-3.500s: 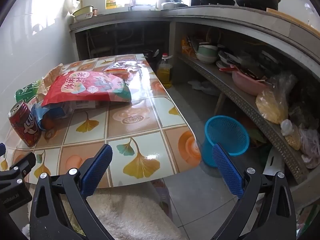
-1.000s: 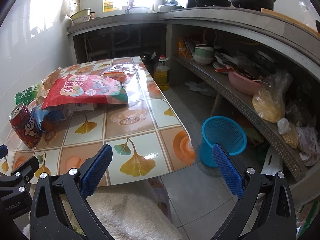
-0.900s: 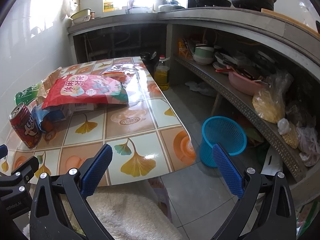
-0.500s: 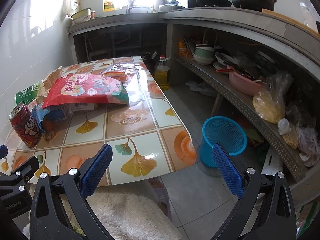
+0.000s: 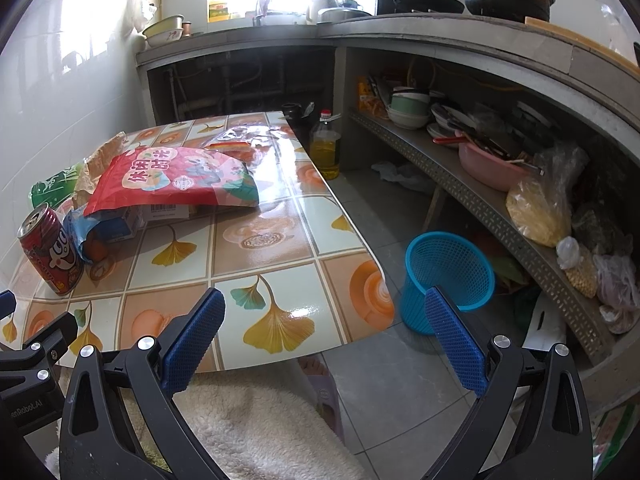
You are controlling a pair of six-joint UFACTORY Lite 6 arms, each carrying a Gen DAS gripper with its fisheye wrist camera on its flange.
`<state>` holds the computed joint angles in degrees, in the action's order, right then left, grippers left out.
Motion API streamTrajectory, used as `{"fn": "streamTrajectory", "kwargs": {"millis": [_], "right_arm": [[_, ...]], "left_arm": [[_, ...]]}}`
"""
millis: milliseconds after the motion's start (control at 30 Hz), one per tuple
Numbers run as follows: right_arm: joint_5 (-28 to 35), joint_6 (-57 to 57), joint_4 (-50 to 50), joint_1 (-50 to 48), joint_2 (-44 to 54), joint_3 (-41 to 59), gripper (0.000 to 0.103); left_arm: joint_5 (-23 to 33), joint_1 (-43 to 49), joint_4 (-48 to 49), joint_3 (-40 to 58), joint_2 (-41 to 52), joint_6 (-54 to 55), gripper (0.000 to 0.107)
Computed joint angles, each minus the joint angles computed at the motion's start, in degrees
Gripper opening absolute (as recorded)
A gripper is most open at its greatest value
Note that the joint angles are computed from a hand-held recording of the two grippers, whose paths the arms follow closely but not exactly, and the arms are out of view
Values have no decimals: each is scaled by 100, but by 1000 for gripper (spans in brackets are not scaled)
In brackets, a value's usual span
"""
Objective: Collect trash
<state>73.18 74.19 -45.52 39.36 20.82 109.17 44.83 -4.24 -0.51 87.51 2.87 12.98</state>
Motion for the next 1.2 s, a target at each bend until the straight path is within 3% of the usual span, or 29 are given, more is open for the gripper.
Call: {"fn": "streamTrajectory", "kwargs": {"millis": [533, 733, 967, 1100, 1200], "right_arm": [[-230, -261, 120, -76, 271, 302, 95], [-586, -833, 280, -211, 557, 681, 95], [-1160, -1592, 313, -303, 974, 1243, 95], [-1666, -2228, 697, -503, 1218, 1665, 95], [-1832, -2972, 1568, -804, 1697, 2595, 95]], "left_arm": [[65, 406, -479, 288, 220, 322, 97], [115, 1327, -1682, 870, 548, 957, 97], [-195, 2203, -3174, 966, 741, 2554, 97], [296, 2627, -4206, 1295, 1103, 3494, 97], [623, 2760, -4650, 1549, 1401, 3686, 97]]}}
